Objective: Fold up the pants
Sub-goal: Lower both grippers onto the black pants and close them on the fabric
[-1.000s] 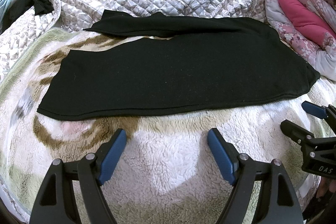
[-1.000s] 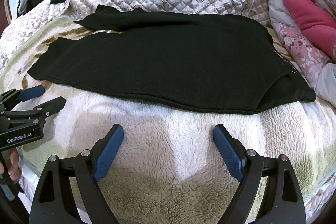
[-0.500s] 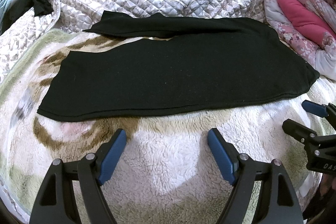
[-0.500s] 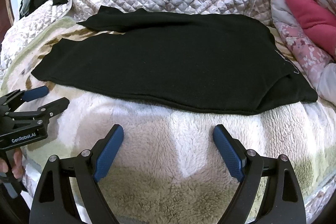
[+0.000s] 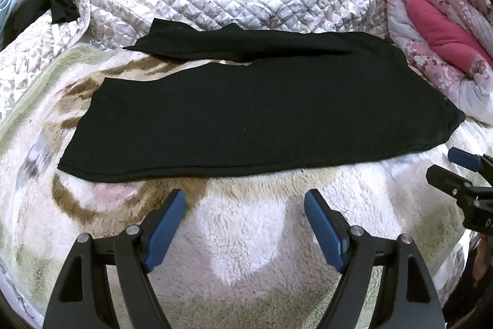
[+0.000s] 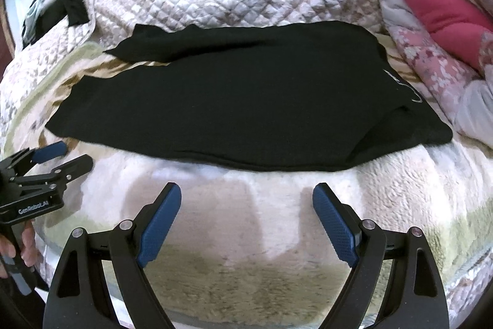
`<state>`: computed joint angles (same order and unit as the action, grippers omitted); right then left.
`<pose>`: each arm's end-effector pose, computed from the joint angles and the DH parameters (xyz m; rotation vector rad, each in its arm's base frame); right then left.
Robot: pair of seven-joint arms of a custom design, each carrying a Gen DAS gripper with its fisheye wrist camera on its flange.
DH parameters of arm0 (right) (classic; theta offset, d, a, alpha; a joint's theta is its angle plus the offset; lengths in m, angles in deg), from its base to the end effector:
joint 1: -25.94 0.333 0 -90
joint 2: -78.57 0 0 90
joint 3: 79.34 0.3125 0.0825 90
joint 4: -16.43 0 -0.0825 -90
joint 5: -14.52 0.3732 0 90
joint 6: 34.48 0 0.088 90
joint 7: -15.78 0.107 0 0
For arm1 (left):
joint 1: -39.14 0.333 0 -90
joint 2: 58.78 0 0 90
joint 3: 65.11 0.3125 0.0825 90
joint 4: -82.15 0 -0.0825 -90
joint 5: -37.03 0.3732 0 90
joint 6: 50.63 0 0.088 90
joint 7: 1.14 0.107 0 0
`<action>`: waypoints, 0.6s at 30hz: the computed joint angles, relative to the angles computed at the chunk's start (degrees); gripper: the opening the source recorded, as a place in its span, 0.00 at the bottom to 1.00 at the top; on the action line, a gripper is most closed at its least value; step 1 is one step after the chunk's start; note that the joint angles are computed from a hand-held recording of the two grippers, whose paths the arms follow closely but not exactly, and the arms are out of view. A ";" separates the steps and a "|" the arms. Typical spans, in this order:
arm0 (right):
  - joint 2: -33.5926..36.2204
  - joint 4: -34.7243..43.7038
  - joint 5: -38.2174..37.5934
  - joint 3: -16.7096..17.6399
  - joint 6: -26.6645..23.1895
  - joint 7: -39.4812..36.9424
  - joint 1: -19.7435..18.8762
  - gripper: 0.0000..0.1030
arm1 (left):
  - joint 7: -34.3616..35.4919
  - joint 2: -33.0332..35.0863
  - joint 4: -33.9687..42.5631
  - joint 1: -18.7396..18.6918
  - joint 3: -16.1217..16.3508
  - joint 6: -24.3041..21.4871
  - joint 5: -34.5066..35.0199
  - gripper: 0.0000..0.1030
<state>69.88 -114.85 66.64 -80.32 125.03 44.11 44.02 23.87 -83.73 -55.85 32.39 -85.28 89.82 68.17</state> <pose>0.5061 0.1183 0.4755 -2.0936 1.0893 -0.3982 0.3965 -0.2156 0.5139 -2.0315 1.4795 -0.5493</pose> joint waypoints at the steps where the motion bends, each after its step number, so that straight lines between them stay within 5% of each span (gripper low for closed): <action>1: 0.04 0.08 0.12 -0.09 0.17 0.13 -0.11 0.85 | -0.13 -0.23 -0.11 0.06 0.07 0.15 0.10 0.79; 9: 2.50 3.77 1.15 -1.42 -0.40 7.34 -3.36 0.85 | -4.32 -5.76 -4.91 2.39 2.10 2.41 -2.79 0.79; 13: 5.18 7.84 4.01 -1.92 -6.37 11.31 -6.08 0.85 | -6.24 -7.58 -7.80 3.95 4.12 4.58 -7.40 0.79; 18: 7.82 11.62 6.41 -0.65 -8.03 12.57 -8.13 0.85 | -7.82 -8.99 -10.68 7.10 4.10 9.50 -9.91 0.79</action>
